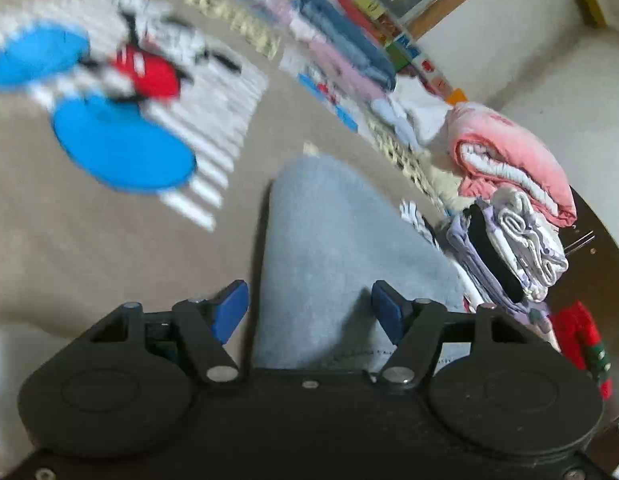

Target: Fold clothes

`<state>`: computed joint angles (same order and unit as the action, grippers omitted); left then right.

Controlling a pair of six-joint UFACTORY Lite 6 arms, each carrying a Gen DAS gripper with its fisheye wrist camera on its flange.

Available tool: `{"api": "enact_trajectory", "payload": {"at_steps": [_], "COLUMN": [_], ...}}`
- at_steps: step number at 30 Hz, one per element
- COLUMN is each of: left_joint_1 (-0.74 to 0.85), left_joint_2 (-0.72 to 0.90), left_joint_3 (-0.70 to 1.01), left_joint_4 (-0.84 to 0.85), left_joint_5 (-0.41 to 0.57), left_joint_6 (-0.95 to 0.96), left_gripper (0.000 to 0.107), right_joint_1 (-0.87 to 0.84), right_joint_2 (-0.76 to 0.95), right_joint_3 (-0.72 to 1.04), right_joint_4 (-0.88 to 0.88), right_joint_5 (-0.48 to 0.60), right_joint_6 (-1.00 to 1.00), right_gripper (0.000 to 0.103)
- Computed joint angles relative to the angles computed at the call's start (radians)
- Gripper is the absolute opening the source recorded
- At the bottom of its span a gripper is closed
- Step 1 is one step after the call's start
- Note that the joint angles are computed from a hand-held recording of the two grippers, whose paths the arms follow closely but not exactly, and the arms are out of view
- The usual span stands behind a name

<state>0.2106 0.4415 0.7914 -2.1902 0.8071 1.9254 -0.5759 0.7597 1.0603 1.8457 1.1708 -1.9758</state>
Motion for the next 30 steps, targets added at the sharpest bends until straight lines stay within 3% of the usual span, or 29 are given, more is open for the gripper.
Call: {"api": "enact_trajectory", "payload": {"at_steps": [2, 6, 8, 13, 15, 18, 20, 22, 24, 28, 30], "left_joint_1": [-0.028, -0.093, -0.093, -0.077, 0.018, 0.197, 0.219, 0.201, 0.222, 0.216, 0.200], "left_joint_2": [0.045, 0.060, 0.055, -0.126, -0.271, -0.474, -0.488, -0.444, -0.409, -0.391, -0.409], "left_joint_3": [0.027, 0.034, 0.028, -0.126, -0.233, -0.355, -0.364, -0.364, -0.373, -0.357, -0.368], "left_joint_4": [-0.032, -0.134, -0.145, -0.195, -0.092, 0.134, 0.245, 0.251, 0.225, 0.207, 0.178], "left_joint_5": [0.010, -0.010, -0.004, 0.026, 0.077, 0.114, 0.031, -0.086, -0.074, -0.076, -0.097], "left_joint_6": [-0.003, 0.054, 0.053, 0.149, 0.092, -0.028, -0.047, -0.018, -0.001, 0.036, 0.077], "left_gripper": [0.066, 0.058, 0.049, 0.043, 0.043, 0.047, 0.074, 0.074, 0.077, 0.078, 0.078], "right_joint_1": [0.033, 0.095, 0.112, 0.082, 0.061, 0.025, -0.013, -0.011, 0.014, 0.010, 0.006], "right_joint_2": [0.012, 0.007, 0.005, 0.054, 0.067, 0.010, -0.068, -0.130, -0.155, -0.263, -0.246], "right_joint_3": [0.020, 0.021, 0.015, 0.048, 0.037, -0.067, -0.180, -0.260, -0.279, -0.386, -0.383], "right_joint_4": [0.009, 0.083, 0.114, 0.070, 0.041, -0.024, -0.094, -0.104, -0.080, 0.001, 0.009], "right_joint_5": [-0.035, -0.133, -0.152, -0.054, 0.042, 0.179, 0.232, 0.119, -0.008, -0.036, -0.043], "right_joint_6": [0.032, -0.009, -0.035, 0.039, 0.091, 0.161, 0.138, 0.085, 0.057, -0.101, -0.109], "right_gripper": [0.088, 0.084, 0.078, 0.063, 0.060, 0.059, 0.060, 0.069, 0.066, 0.084, 0.085]}}
